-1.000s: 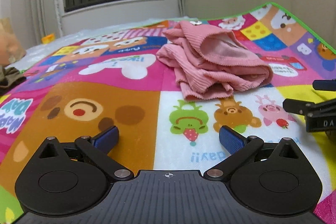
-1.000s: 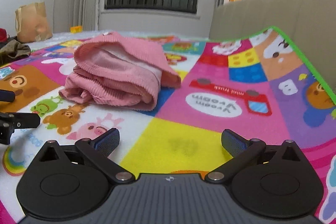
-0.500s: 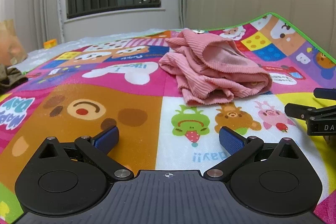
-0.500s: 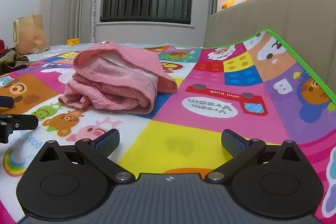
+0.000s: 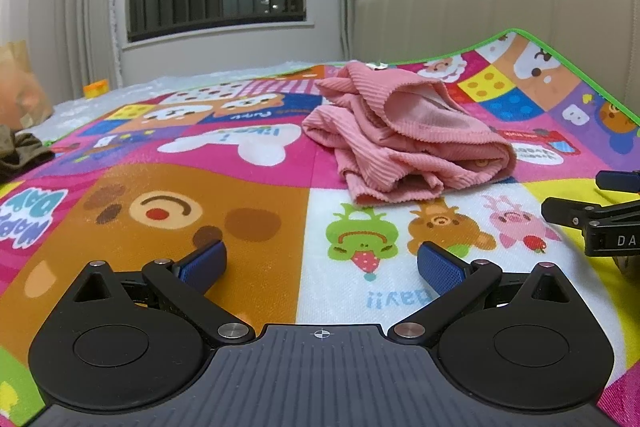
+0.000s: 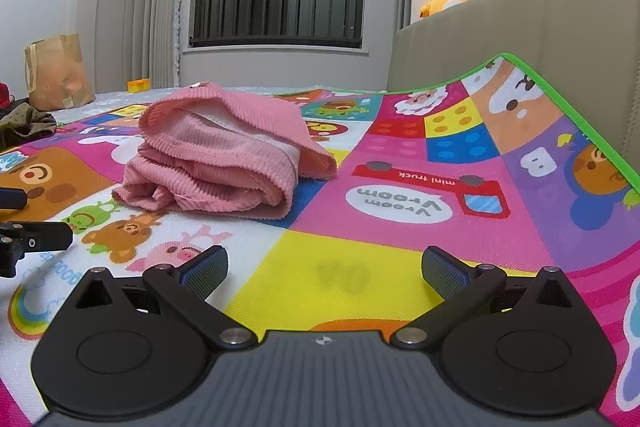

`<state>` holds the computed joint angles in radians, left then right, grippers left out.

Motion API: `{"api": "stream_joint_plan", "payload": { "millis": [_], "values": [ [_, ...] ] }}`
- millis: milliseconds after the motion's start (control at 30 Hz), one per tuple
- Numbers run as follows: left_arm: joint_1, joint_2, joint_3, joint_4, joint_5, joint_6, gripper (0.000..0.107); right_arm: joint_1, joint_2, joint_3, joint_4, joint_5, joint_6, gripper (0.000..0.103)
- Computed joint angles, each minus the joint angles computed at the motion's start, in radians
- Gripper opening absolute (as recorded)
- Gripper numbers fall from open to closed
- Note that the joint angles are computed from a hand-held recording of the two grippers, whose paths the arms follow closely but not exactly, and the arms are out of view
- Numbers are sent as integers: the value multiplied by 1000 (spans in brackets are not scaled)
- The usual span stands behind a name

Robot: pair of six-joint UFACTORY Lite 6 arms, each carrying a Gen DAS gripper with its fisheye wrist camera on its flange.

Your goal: Fold clothes

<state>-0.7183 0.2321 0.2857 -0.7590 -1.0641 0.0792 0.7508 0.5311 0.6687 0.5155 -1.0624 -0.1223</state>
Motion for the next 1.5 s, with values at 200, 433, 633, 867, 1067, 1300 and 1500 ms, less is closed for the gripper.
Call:
{"api": "stream_joint_plan", "payload": {
  "millis": [200,433,633,867,1067,1300,1500],
  "values": [
    [2,3,-2,6,-8,-6,103,5,2,-16,-4,-36,18,103],
    [2,5,-5,7,-15,-9,103,2,3,-20,-9,-45,25,103],
    [-5,5,-8,2,-22,-11,103,9,7,-20,1,-54,19,103],
    [-11,11,-8,-4,-32,-14,103,13,10,-22,7,-65,15,103],
    [-18,15,-8,-12,-39,-17,103,8,13,-22,-1,-73,17,103],
    [-29,19,-10,-27,-49,-15,103,10,15,-22,0,-76,19,103],
    [-27,20,-8,-26,-49,-13,103,10,15,-23,0,-78,20,103]
  ]
}}
